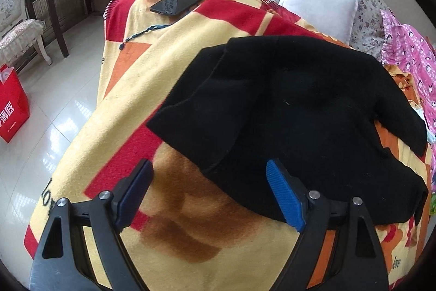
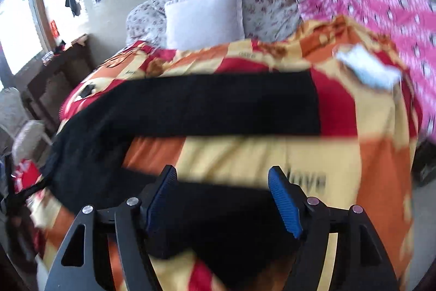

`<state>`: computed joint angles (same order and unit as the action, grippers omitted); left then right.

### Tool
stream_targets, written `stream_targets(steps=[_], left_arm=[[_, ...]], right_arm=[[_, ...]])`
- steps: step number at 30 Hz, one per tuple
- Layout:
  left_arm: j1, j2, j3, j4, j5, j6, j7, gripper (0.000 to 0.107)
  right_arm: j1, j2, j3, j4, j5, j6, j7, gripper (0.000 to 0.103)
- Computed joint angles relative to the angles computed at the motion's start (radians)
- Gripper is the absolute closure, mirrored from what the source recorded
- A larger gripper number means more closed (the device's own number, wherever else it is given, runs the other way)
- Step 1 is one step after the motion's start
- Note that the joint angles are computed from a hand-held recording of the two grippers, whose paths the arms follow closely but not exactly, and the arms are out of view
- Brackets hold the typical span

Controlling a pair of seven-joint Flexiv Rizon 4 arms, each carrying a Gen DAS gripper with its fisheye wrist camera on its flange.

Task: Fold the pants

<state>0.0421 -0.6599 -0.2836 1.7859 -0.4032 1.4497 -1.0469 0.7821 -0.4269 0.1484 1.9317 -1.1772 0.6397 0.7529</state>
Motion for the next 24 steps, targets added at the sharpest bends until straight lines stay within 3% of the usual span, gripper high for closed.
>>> stream_targets(steps=[2,4,5,6,9,12,13,14,16,19,22,24], left_arm=[[0.004,0.002,-0.008,0.001,0.0,-0.008,0.006,0.022],[0.049,0.003,-0.07,0.007,-0.023,-0.036,0.047,0.024],[0.066,0.003,-0.094,0.01,-0.04,-0.047,0.065,0.039],[0.066,0.002,-0.098,0.008,-0.051,-0.047,0.072,0.066],[0.048,-0.004,-0.084,-0.008,-0.07,-0.057,0.072,0.085],[0.039,-0.007,-0.08,-0.02,-0.095,-0.079,0.073,0.092],[0.035,-0.005,-0.08,-0.02,-0.1,-0.077,0.078,0.093],[0.034,-0.002,-0.084,-0.017,-0.105,-0.069,0.086,0.094],[0.045,0.005,-0.102,-0.011,-0.123,-0.064,0.101,0.095],[0.136,0.041,-0.213,0.038,-0.212,-0.063,0.176,0.096],[0.252,0.101,-0.348,0.11,-0.333,-0.071,0.307,0.097],[0.295,0.141,-0.398,0.159,-0.391,-0.062,0.386,0.098]], right_arm=[[0.024,-0.008,0.018,0.021,0.019,-0.008,0.075,0.031],[0.047,-0.015,0.032,0.031,0.064,-0.041,0.117,0.031],[0.056,-0.017,0.034,0.037,0.077,-0.053,0.143,0.031],[0.061,-0.017,0.034,0.053,0.08,-0.048,0.193,0.031],[0.059,-0.024,0.032,0.073,0.084,-0.026,0.245,0.031],[0.054,-0.029,0.015,0.083,0.024,0.006,0.269,0.035],[0.046,-0.027,0.009,0.088,-0.001,0.026,0.281,0.057],[0.043,-0.028,0.01,0.087,0.003,0.026,0.282,0.096],[0.028,-0.018,0.003,0.103,-0.039,0.056,0.296,0.097],[0.035,0.021,0.007,0.133,-0.109,0.037,0.367,0.097],[0.065,0.096,0.056,0.165,-0.097,-0.097,0.386,0.097],[0.091,0.148,0.103,0.176,-0.048,-0.205,0.36,0.097]])
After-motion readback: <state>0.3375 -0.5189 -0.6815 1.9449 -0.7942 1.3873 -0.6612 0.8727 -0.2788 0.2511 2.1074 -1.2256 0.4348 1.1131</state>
